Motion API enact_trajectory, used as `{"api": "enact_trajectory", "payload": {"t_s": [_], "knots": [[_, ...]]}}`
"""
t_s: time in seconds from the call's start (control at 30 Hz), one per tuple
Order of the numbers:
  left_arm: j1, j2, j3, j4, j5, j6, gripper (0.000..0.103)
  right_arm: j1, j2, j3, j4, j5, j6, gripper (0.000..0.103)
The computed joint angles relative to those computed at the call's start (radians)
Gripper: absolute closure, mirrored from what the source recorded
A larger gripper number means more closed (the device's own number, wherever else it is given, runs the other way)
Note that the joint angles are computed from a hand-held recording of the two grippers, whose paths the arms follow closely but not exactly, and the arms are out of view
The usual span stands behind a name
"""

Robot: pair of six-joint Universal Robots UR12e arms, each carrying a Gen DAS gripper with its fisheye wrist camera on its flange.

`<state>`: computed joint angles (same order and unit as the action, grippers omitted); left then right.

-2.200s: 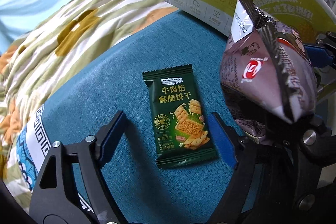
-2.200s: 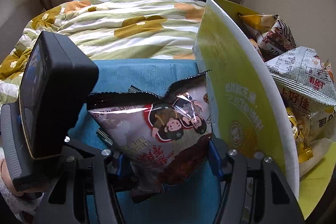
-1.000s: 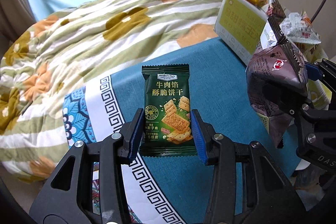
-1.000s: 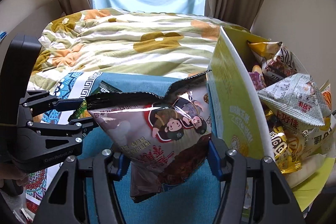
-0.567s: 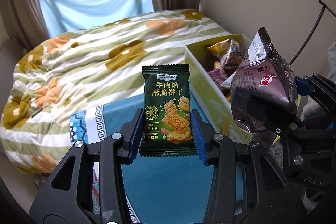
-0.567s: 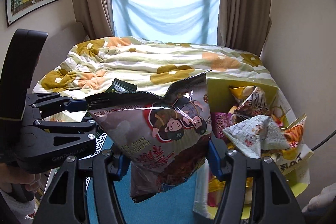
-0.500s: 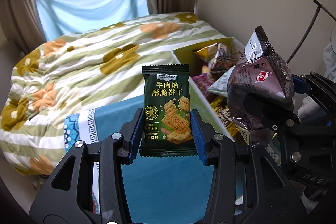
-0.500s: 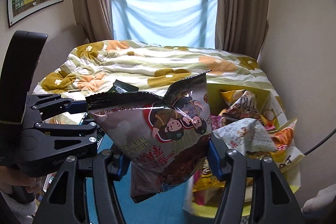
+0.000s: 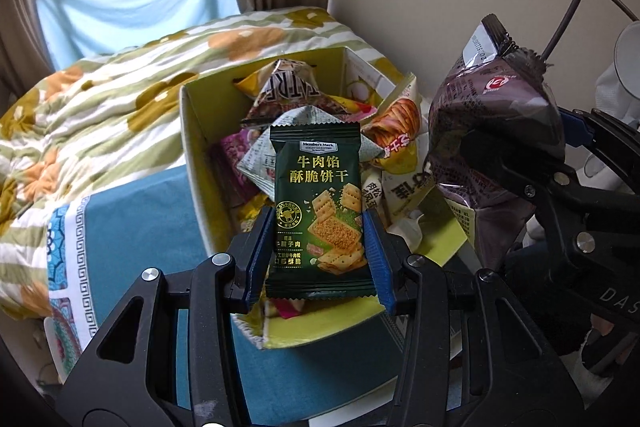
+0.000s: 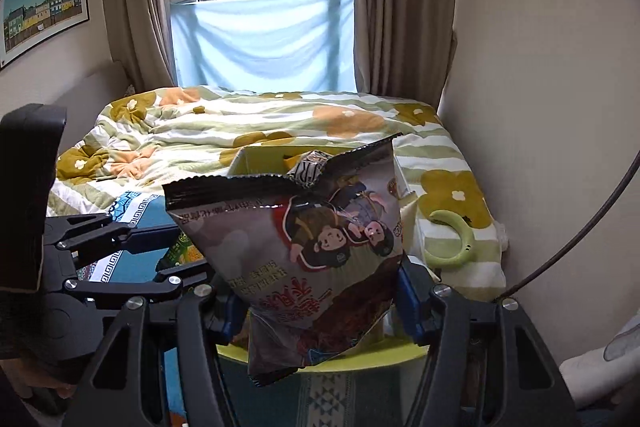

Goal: Organize snacks
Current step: 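Carry both items over the box and open both tools to release them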

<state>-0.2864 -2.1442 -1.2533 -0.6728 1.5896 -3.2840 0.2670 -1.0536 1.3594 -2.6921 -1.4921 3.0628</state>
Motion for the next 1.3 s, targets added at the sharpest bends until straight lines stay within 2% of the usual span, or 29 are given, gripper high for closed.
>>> {"api": "enact_trajectory", "payload": {"t_s": [0.03,0.1,0.13,0.17,0.27,0.37,0.6,0.9,0.97,1.0,1.03,1.07,1.17,1.3], "knots": [[-0.006,-0.007,0.006,0.000,0.015,-0.014,0.061,-0.007,-0.002,0.003,0.003,0.009,-0.009,0.047],[-0.015,-0.019,0.021,-0.018,0.059,-0.046,0.039,-0.018,-0.002,0.005,0.006,0.025,-0.024,0.047],[-0.018,-0.021,0.023,-0.023,0.080,-0.066,0.012,-0.023,-0.004,0.009,0.006,0.033,-0.028,0.047],[-0.017,-0.018,0.014,-0.006,0.091,-0.080,0.000,-0.028,-0.004,0.010,0.007,0.042,-0.030,0.047],[-0.011,-0.002,-0.014,0.018,0.113,-0.084,0.000,-0.035,-0.006,0.019,0.005,0.060,-0.028,0.047],[-0.012,0.019,-0.042,0.017,0.174,-0.062,0.000,-0.041,-0.014,0.034,0.000,0.076,-0.016,0.047],[0.012,0.085,-0.128,0.041,0.177,-0.080,0.000,-0.031,-0.021,0.040,-0.012,0.083,0.030,0.047],[0.043,0.158,-0.221,0.050,0.192,-0.120,0.000,0.009,0.036,-0.043,0.046,0.063,0.068,0.045],[0.050,0.166,-0.234,0.044,0.185,-0.140,0.000,0.017,0.057,-0.060,0.071,0.060,0.073,0.042],[0.053,0.170,-0.241,0.038,0.181,-0.149,0.000,0.020,0.066,-0.067,0.079,0.057,0.078,0.030],[0.056,0.173,-0.248,0.035,0.176,-0.153,0.000,0.022,0.071,-0.068,0.084,0.058,0.086,0.010],[0.057,0.177,-0.256,0.036,0.174,-0.154,0.000,0.021,0.071,-0.063,0.083,0.068,0.099,0.004],[0.061,0.191,-0.286,0.044,0.166,-0.152,0.000,0.020,0.052,-0.013,0.005,0.069,0.139,0.001],[0.066,0.211,-0.321,0.062,0.149,-0.157,0.000,0.025,0.025,0.029,-0.033,0.021,0.144,0.001]]}}
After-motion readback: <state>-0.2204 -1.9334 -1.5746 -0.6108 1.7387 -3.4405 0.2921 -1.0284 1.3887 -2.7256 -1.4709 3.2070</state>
